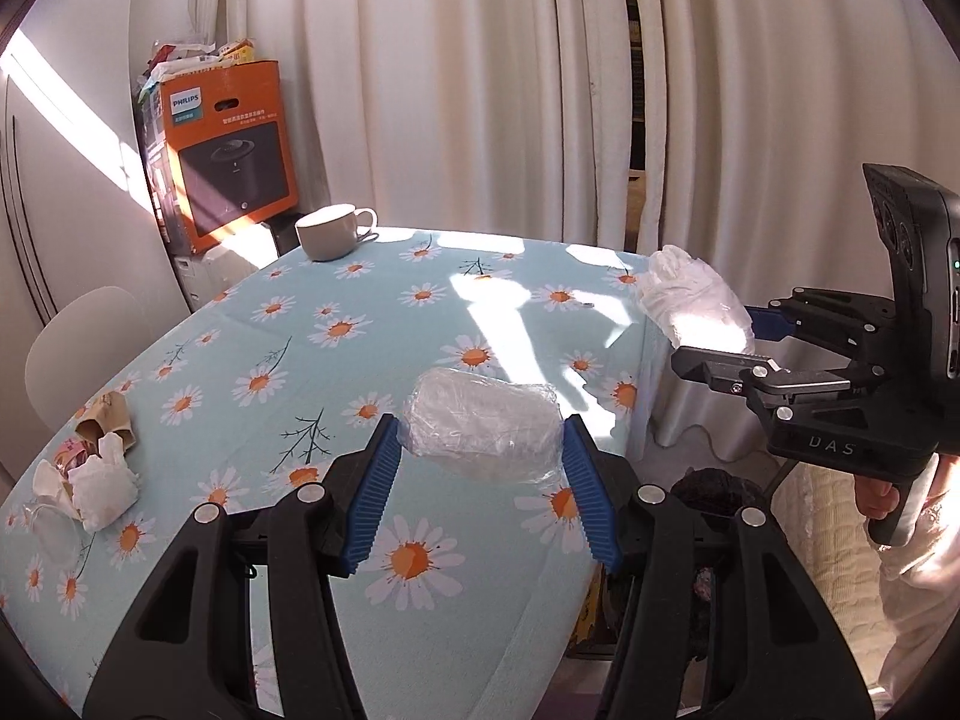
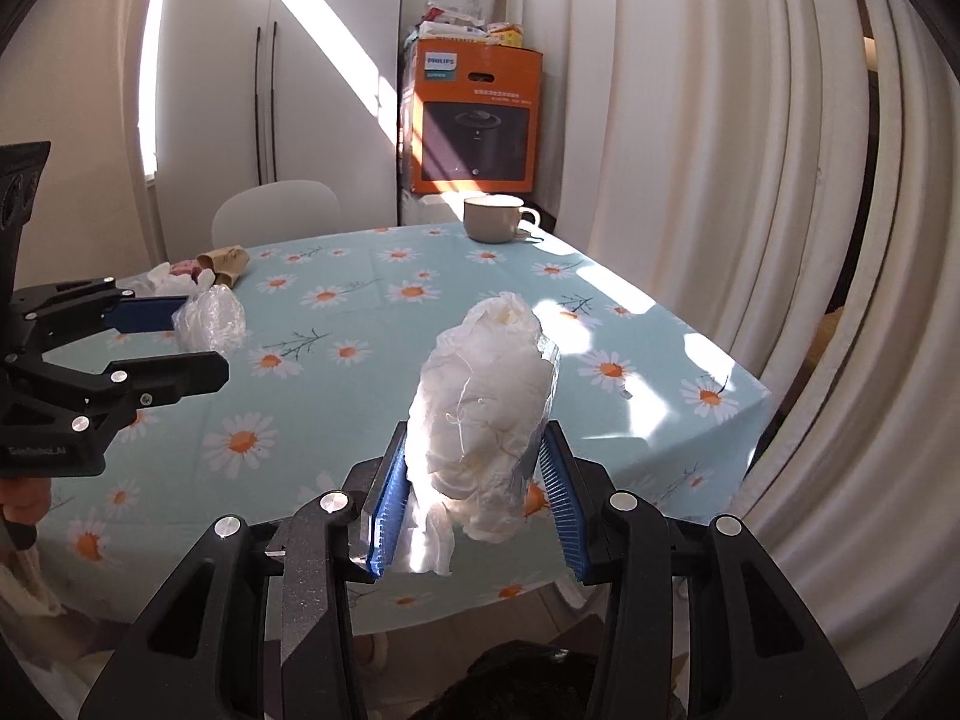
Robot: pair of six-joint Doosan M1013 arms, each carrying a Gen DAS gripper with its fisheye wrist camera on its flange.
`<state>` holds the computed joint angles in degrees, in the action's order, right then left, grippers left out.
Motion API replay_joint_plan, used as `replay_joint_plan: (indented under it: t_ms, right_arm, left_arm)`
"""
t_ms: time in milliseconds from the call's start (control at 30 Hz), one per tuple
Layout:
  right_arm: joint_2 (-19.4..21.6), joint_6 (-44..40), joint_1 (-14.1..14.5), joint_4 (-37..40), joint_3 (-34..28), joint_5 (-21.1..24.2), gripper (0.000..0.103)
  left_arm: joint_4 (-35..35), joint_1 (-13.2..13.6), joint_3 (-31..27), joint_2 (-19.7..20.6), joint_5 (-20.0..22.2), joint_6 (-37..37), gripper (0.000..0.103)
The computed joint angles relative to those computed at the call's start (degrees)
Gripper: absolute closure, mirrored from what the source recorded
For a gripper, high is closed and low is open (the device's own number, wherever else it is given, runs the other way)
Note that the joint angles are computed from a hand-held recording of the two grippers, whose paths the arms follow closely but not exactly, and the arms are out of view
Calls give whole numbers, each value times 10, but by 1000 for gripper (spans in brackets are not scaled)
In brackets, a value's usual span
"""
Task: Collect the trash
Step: 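Carry both held bundles over the black trash bag, then open both grippers to drop the bundles into the trash bag, then move both tools back toward the remaining trash on the table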
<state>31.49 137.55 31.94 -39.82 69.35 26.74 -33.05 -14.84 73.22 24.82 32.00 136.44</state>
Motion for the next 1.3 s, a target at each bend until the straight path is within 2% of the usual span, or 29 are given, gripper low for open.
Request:
replay_joint_plan:
  t_ms: [233, 400, 700, 867, 900, 933, 967, 1000, 1100, 1300]
  right_arm:
    - [-32, 93, -2, -58, 64, 18, 63]
    - [-52, 133, -4, -65, 109, 29, 63]
    - [-64, 153, -8, -26, 161, 54, 63]
    - [-64, 159, -13, -9, 174, 72, 60]
    - [-64, 165, -14, -9, 176, 77, 57]
    - [-63, 182, -13, -21, 178, 88, 41]
    - [-63, 215, -10, -50, 181, 102, 21]
    - [-63, 245, -6, -78, 184, 116, 15]
    - [-63, 245, -11, -67, 189, 118, 15]
    - [-52, 218, -18, -40, 179, 112, 15]
  left_arm:
    - [-61, -11, -13, 10, 83, 84, 47]
    - [-45, -25, -12, 11, 99, 105, 47]
    - [-23, -46, -25, 31, 166, 133, 47]
    - [-21, -57, -31, 38, 188, 143, 47]
    - [-23, -59, -32, 38, 188, 146, 46]
    - [-41, -58, -34, 40, 195, 158, 35]
    - [-62, -56, -36, 42, 200, 167, 14]
    - [-78, -54, -36, 42, 198, 167, 5]
    - [-88, -51, -49, 49, 220, 149, 6]
    - [-64, -45, -64, 61, 220, 85, 6]
